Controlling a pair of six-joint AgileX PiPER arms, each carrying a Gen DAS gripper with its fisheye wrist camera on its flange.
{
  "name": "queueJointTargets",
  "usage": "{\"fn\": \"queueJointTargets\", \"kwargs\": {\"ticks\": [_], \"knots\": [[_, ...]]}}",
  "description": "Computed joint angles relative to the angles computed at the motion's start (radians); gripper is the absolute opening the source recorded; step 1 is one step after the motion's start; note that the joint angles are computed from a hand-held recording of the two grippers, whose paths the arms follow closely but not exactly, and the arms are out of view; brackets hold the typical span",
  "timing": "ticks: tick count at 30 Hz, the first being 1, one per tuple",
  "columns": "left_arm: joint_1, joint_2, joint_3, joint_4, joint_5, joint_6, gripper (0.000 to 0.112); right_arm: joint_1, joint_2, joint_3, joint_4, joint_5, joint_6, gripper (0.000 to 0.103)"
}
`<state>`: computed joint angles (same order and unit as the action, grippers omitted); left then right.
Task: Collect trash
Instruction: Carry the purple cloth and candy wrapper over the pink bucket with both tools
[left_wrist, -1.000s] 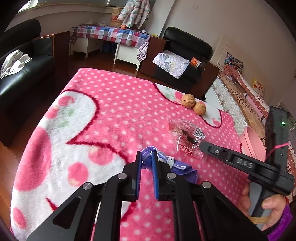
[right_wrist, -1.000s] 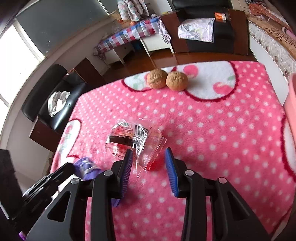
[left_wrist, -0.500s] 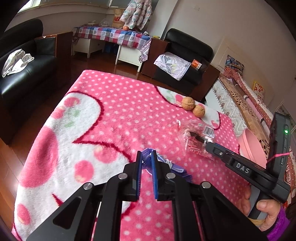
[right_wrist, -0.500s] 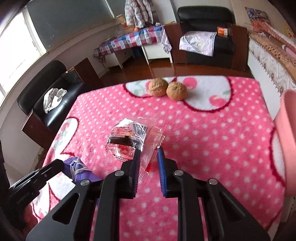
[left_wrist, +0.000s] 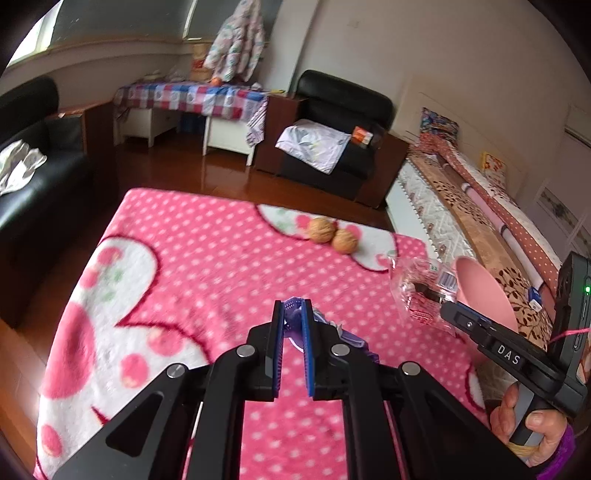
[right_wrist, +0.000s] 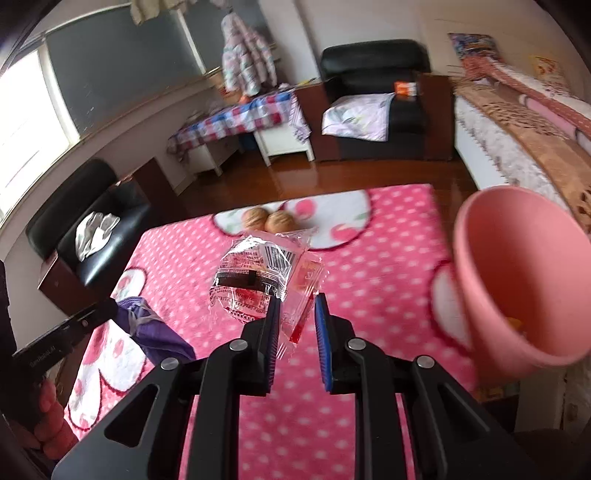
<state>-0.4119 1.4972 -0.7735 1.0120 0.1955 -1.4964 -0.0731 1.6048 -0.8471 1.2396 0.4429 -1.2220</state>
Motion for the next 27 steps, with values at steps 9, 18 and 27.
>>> {"fn": "queueJointTargets", "kwargs": {"ticks": [9, 18, 27], "knots": [[-0.153, 0.116, -0.226, -0.070, 0.081, 0.101, 0.008, -0.243, -0.034, 0.012, 0.006, 0.053, -0.031, 0.019], [-0.282, 0.319, -0.555, -0.305, 0.157, 0.399, 0.008, -0.466, 0.002, -0.028, 0.008, 0.076, -0.076, 0.019], [-0.358, 0.581, -0.964, -0.497, 0.290, 0.659, 0.008, -0.568, 0.067, -0.079, 0.000, 0.049, -0.114, 0.019]]}}
